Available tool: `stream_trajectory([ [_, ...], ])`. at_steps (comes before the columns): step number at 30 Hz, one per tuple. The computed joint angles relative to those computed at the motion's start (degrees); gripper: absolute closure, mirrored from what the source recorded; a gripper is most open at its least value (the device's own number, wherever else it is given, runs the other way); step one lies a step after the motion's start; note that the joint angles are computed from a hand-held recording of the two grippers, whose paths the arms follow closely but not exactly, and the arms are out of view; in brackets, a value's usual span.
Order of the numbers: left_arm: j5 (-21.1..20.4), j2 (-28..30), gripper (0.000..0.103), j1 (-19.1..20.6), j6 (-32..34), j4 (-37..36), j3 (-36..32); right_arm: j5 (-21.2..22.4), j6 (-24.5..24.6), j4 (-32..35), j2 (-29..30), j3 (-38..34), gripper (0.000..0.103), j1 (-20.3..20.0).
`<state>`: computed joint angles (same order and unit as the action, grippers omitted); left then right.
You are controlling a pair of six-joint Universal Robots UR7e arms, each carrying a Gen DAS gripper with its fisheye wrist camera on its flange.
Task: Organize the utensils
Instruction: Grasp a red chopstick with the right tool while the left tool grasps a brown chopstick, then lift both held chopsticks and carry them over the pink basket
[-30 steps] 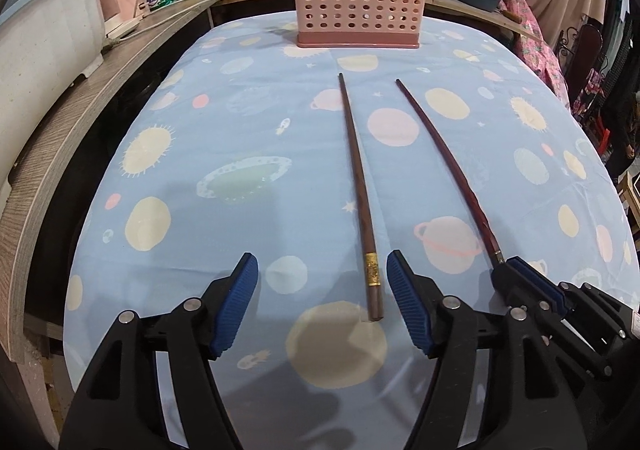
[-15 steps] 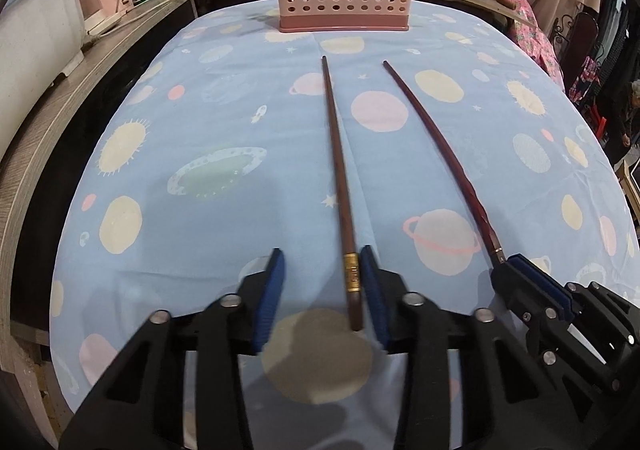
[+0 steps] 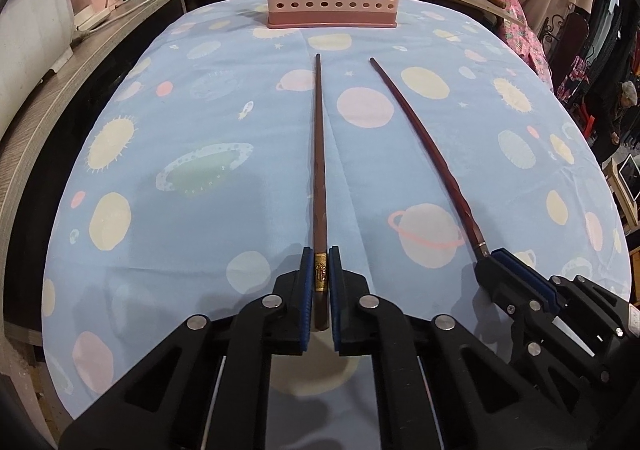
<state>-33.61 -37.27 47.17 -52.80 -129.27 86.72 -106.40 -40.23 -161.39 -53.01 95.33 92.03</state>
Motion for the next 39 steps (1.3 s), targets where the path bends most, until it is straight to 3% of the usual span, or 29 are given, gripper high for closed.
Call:
stream_trajectory([
  [9, -0.3, -1.6, 0.096, -0.6, -2.2, 1.2, 0.9, 0.9, 0.6, 1.1, -1.1, 0.6, 0.096, 0.4],
  [19, 2.1, -5.4, 0.096, -3.0, -2.0, -3.9, 3.9, 3.9, 2.9, 1.8, -3.1, -0.7, 0.096, 1.6],
  [27, 5.6, -7.7, 0.096, -5.2, 3.0, -10.8, 4.2, 7.9, 4.9, 2.9, -4.1, -4.5, 0.096, 3.3],
  [39, 11.3, -6.4, 0.096, -5.2, 14.1, -16.7, -3.1, 11.8, 7.0, 4.7, -0.3, -14.1, 0.096, 6.4],
])
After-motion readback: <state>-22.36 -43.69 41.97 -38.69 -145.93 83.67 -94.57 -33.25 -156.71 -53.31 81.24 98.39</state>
